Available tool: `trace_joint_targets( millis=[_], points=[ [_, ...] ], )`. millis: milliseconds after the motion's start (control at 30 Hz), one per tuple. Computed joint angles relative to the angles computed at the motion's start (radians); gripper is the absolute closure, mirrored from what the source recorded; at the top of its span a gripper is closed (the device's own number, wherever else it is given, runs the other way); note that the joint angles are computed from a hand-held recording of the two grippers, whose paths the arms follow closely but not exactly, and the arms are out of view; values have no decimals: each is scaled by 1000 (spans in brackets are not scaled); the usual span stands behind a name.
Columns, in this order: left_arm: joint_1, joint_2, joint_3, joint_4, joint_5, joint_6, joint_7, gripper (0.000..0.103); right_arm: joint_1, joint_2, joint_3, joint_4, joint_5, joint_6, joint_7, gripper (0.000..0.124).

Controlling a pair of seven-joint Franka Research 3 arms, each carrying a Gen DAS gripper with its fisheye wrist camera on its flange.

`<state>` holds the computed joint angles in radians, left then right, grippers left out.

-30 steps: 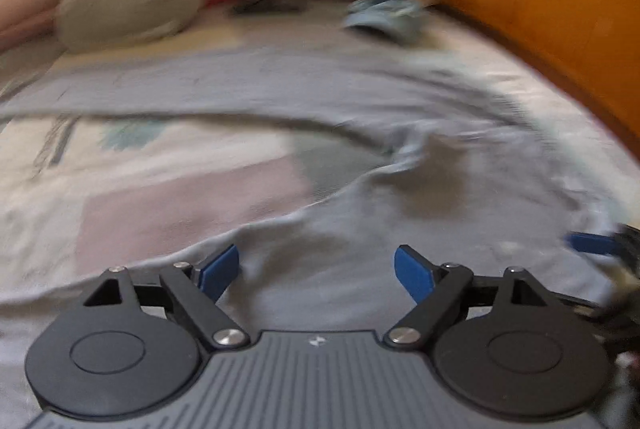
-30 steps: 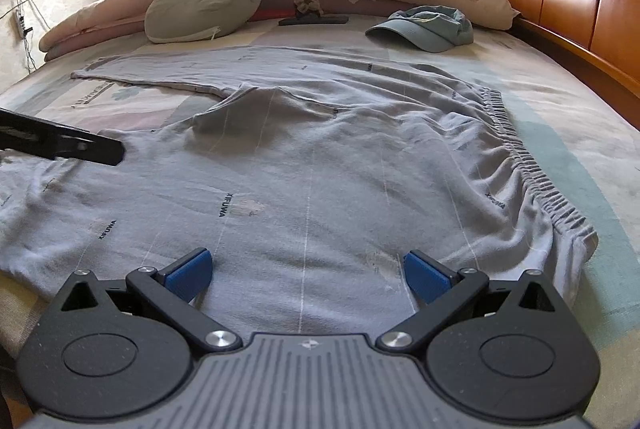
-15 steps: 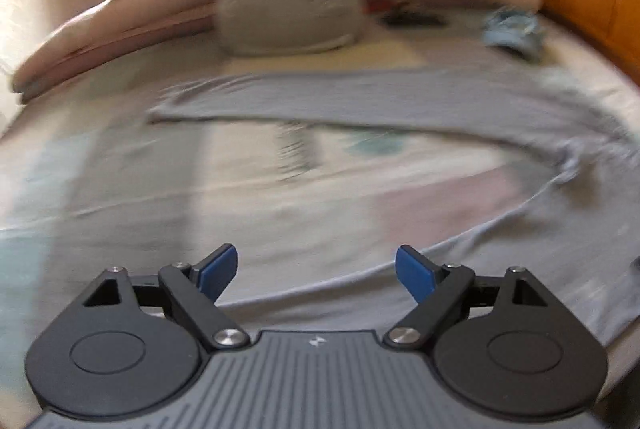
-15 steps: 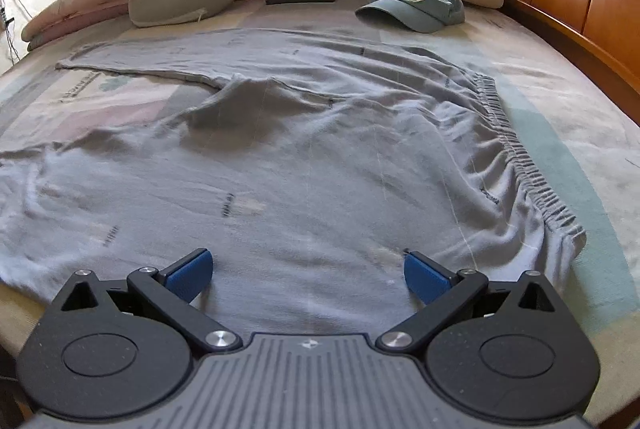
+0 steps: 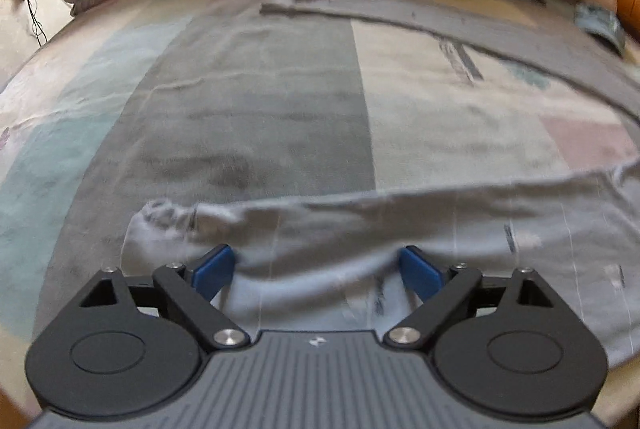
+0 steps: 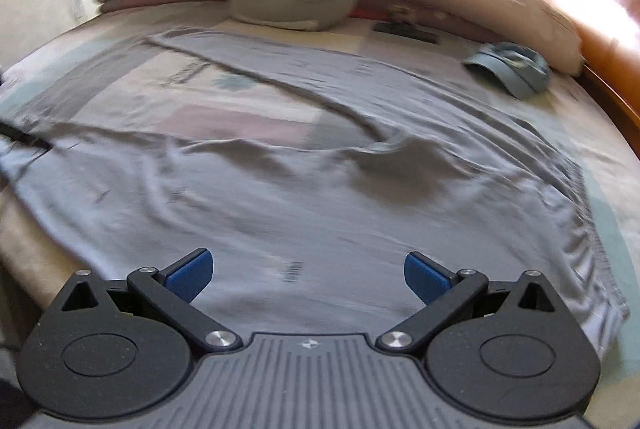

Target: Fold clothes

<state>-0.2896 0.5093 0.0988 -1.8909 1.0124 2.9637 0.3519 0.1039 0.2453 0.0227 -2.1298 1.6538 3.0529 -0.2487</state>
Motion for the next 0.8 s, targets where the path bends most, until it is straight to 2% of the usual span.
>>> trace_joint_targets(
  millis=[100, 167, 267, 300, 367, 400, 433, 467, 533, 600, 633, 667, 767, 800],
  points=[
    [1, 17, 45, 4, 16, 97, -76, 10, 21, 4, 16, -8, -67, 33, 30, 21],
    [-1, 16, 48, 7, 0, 97, -57, 10, 24, 6, 27, -9, -90, 42, 39, 21],
    [-21, -6, 57, -5, -1, 76, -47, 11, 25, 7, 37, -23, -200, 44, 128, 21],
    [-32, -17, 73, -19, 29, 111, -64, 11, 20, 7, 46, -26, -219, 48, 138, 21],
    [-62, -34, 115, -41, 105, 195, -117, 10, 0, 8, 75, -22, -175, 62, 73, 21],
    [-41, -39, 95, -60, 87, 245, -75, 10, -3, 9, 80, -20, -159, 66, 52, 21],
    [0, -44, 47, -73, 61, 263, -20, 10, -2, 12, 78, -21, -168, 66, 62, 21],
    [12, -46, 28, -82, 48, 266, 16, 10, -2, 15, 77, -22, -178, 67, 73, 21],
    [-3, -45, 24, -84, 20, 196, 63, 10, -1, 21, 75, -25, -218, 70, 120, 21],
    [-42, -44, 42, -74, -47, 46, 83, 6, -7, 23, 78, -32, -262, 68, 171, 21],
    [-34, -53, 41, -81, -33, 30, 19, 6, -14, 25, 82, -35, -276, 67, 186, 21],
    [-38, -61, 63, -92, -20, 46, -55, 11, -22, 26, 89, -35, -283, 67, 191, 21],
    [-53, -110, 98, -131, 71, 85, -201, 11, -39, 36, 97, -39, -320, 80, 234, 21],
    [-41, -122, 84, -142, 94, 101, -195, 10, -45, 40, 101, -39, -332, 83, 252, 21]
  ],
)
